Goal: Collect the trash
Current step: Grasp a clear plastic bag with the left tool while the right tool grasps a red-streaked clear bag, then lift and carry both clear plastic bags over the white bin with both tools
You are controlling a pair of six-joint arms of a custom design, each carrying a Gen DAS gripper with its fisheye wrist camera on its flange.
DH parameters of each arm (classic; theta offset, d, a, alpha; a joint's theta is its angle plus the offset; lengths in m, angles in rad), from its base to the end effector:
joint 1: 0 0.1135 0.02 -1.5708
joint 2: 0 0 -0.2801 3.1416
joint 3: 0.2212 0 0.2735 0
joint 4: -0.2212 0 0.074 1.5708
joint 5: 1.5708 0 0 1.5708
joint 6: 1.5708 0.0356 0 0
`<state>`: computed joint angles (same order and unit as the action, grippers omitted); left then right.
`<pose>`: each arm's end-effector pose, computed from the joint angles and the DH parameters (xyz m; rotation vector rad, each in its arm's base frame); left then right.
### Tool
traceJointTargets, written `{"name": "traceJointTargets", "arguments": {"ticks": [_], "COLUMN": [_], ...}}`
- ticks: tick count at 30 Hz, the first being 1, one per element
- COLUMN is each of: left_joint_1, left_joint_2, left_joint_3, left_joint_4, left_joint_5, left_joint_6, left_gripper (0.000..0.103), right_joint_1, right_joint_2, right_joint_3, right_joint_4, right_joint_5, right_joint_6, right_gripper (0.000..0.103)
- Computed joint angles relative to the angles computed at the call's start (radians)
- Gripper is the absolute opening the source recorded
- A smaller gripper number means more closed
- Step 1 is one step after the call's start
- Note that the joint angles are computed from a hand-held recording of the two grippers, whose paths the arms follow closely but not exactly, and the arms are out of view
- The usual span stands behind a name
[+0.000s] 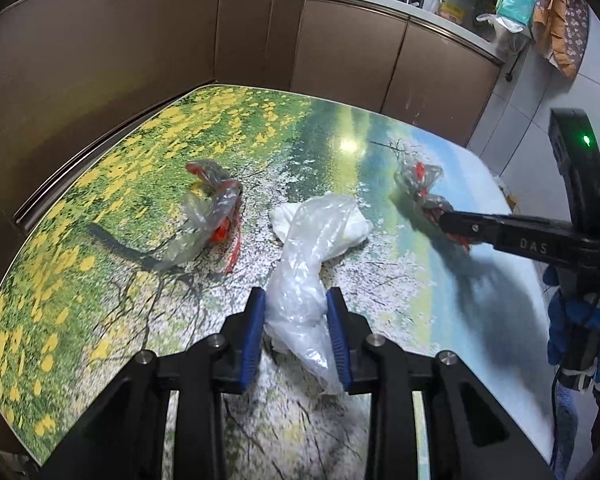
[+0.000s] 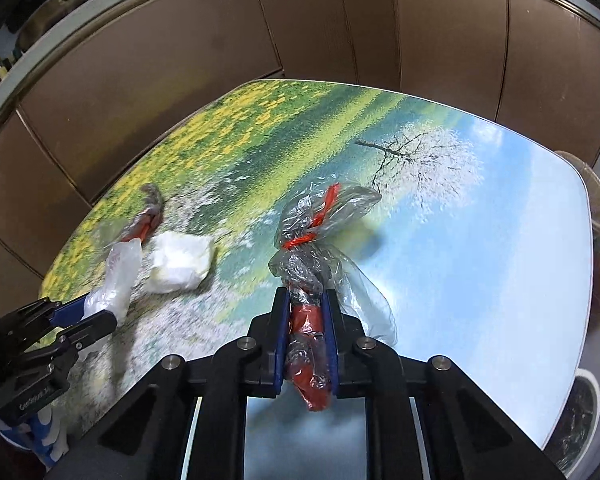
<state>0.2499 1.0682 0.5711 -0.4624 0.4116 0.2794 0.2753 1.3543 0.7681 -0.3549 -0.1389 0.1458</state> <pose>0.2064 0.0380 0.1971 0.1963 2.4327 -0.2897 0.2678 0.0808 0.2011 -0.2211 2.5237 0.3447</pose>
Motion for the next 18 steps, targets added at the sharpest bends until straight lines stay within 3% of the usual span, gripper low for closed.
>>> {"name": "traceJointTargets", "arguments": {"ticks": [9,18], "left_joint_1": [0.141,0.361], "left_joint_2": [-0.154,-0.351], "left_joint_3": [0.014,0.086], "left_joint_4": [-0.191,-0.495], "left_joint_5": [0.090,0.243], "left_joint_6": [0.097,0.280], "left_gripper": [0.029,0.029], "right_joint_1": [-0.006,0.054], "right_joint_2": [-0.303,-0.695], "right_joint_3": [-0.098,-0.096], "right_joint_4": [-0.133,-0.399], "right_joint_5": [-0.029,0.023], "right_joint_6": [0.041,0.113], "right_gripper": [0.016,0.016]}}
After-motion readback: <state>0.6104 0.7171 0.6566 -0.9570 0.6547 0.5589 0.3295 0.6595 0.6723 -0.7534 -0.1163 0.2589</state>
